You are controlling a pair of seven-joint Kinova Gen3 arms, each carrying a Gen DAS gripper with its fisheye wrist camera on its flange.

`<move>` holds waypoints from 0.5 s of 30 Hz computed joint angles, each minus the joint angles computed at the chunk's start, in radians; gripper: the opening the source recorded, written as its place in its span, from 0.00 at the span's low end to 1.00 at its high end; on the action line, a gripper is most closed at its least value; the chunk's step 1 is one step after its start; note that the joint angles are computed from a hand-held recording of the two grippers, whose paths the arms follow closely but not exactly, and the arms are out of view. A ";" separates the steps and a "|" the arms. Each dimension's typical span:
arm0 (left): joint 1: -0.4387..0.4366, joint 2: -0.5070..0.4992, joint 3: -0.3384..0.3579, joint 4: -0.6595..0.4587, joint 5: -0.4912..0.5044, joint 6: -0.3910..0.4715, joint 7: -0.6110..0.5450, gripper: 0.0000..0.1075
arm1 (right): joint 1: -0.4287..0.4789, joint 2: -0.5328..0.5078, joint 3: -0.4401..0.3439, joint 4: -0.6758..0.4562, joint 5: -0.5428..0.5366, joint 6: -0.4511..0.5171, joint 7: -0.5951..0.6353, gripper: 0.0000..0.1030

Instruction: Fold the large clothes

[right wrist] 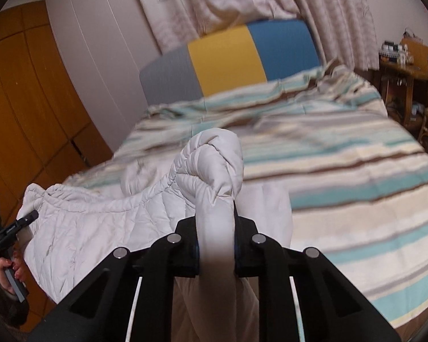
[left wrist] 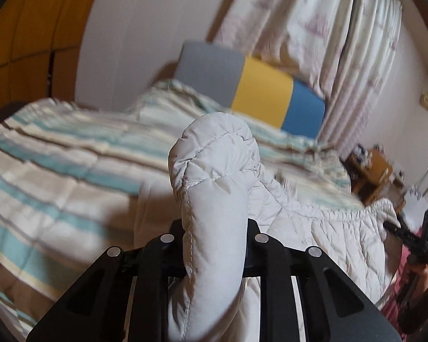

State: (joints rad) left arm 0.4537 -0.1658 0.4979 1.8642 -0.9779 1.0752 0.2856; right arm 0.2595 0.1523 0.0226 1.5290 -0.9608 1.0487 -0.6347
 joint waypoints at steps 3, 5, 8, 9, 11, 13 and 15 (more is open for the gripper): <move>-0.001 0.042 0.012 -0.041 -0.080 0.060 0.031 0.19 | -0.031 -0.007 -0.012 -0.013 0.000 -0.076 -0.012 0.14; 0.007 0.064 -0.020 -0.061 -0.098 0.066 0.038 0.19 | -0.047 0.009 -0.018 -0.029 -0.001 -0.115 -0.041 0.14; 0.018 0.104 -0.070 -0.087 -0.112 0.081 0.029 0.19 | -0.079 0.039 -0.038 -0.051 0.025 -0.191 -0.108 0.14; 0.023 0.124 -0.086 -0.102 -0.114 0.090 0.024 0.19 | -0.090 0.047 -0.046 -0.056 0.043 -0.215 -0.127 0.14; 0.033 0.155 -0.122 -0.123 -0.111 0.098 0.015 0.19 | -0.105 0.062 -0.066 -0.066 0.081 -0.260 -0.153 0.14; 0.046 0.181 -0.156 -0.135 -0.114 0.099 0.016 0.19 | -0.135 0.071 -0.079 -0.063 0.132 -0.324 -0.177 0.14; 0.061 0.198 -0.185 -0.136 -0.118 0.100 0.020 0.19 | -0.163 0.083 -0.092 -0.061 0.191 -0.384 -0.205 0.14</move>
State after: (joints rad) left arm 0.5150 0.0320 0.3127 1.7281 -1.0959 1.1752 0.3058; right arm 0.0968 0.2352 -0.0691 1.4676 -0.7696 0.6645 -0.8399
